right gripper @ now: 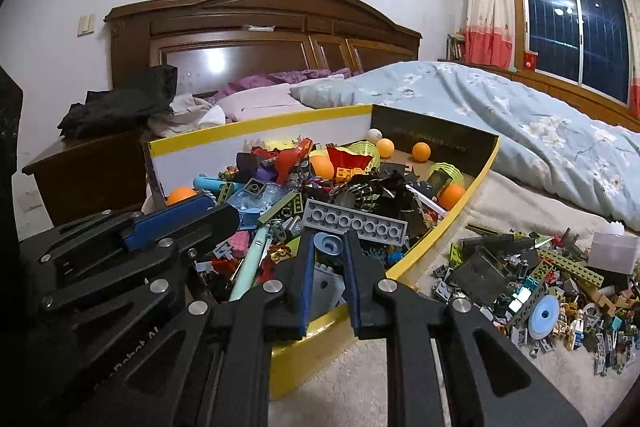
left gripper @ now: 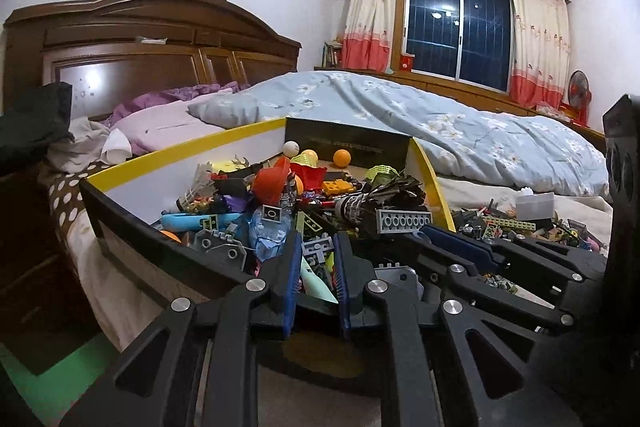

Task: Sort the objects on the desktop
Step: 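Open the left tool inside the box while the right tool releases its piece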

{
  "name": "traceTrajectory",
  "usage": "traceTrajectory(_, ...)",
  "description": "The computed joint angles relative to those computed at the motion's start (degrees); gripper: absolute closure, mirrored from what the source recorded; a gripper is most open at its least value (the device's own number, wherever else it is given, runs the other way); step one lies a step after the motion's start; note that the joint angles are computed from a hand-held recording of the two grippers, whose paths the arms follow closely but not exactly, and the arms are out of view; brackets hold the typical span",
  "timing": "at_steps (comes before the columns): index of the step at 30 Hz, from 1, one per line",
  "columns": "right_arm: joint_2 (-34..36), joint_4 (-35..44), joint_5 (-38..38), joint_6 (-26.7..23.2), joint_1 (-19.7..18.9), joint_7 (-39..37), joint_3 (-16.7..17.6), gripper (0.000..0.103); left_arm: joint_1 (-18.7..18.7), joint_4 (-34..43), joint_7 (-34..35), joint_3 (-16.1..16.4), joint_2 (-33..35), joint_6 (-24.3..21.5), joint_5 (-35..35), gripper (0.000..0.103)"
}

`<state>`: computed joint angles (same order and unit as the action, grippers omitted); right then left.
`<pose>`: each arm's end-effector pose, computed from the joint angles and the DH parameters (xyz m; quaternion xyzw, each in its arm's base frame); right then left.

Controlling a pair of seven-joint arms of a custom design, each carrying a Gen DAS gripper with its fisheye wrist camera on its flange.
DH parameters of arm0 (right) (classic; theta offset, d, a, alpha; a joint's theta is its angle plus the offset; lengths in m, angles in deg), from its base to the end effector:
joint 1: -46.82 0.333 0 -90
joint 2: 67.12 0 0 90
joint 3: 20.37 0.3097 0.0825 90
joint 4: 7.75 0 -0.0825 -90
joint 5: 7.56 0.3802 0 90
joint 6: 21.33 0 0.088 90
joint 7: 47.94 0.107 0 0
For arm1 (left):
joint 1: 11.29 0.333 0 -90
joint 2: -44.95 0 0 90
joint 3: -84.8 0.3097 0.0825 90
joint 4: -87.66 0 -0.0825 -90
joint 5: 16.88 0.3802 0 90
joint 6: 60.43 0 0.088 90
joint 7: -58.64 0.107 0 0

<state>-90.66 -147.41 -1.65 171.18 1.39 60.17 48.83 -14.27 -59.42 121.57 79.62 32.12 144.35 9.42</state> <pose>0.4555 0.2372 0.4842 -0.6514 0.5406 -0.3490 0.4021 0.4502 -0.1224 0.4836 -0.5142 0.6481 -0.4739 0.3017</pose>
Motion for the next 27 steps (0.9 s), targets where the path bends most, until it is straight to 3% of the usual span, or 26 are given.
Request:
traceTrajectory(6,-3.91,-0.14,-0.49,-1.62,-0.67,1.99,0.44,0.081,2.16,-1.15,4.02,-3.02,-1.09,0.33,-4.92,0.087)
traceTrajectory(13,-10.35,-0.77,-0.72,-2.23,-2.07,8.21,1.11,0.060,-1.43,-0.62,-3.31,3.36,-1.45,0.16,1.66,0.087)
traceTrajectory(15,-12.65,-1.09,-0.81,-2.17,-2.54,9.67,1.30,0.058,1.11,-1.28,-1.74,0.33,-2.05,0.71,-0.53,0.087)
traceTrajectory(17,-13.53,-1.48,-1.16,-2.60,-1.69,10.56,0.39,0.058,6.72,-3.32,7.69,-8.42,-3.54,2.74,-11.60,0.087)
traceTrajectory(18,-13.73,-1.67,-1.35,-2.84,-1.12,10.93,-0.22,0.058,7.80,-4.00,10.96,-10.83,-4.01,3.72,-15.54,0.087)
traceTrajectory(19,-14.03,-1.99,-1.42,-3.16,-0.25,11.35,-1.06,0.058,7.77,-4.50,11.96,-11.23,-4.44,4.54,-16.51,0.087)
traceTrajectory(22,-16.31,-2.69,-1.50,-4.99,1.52,13.22,-2.94,0.058,2.33,-5.12,8.34,-4.56,-5.19,5.24,-10.51,0.087)
traceTrajectory(27,-19.53,-5.06,-3.08,-8.67,5.88,16.51,-6.63,0.058,-1.38,-6.66,4.15,0.14,-6.96,5.29,-3.82,0.087)
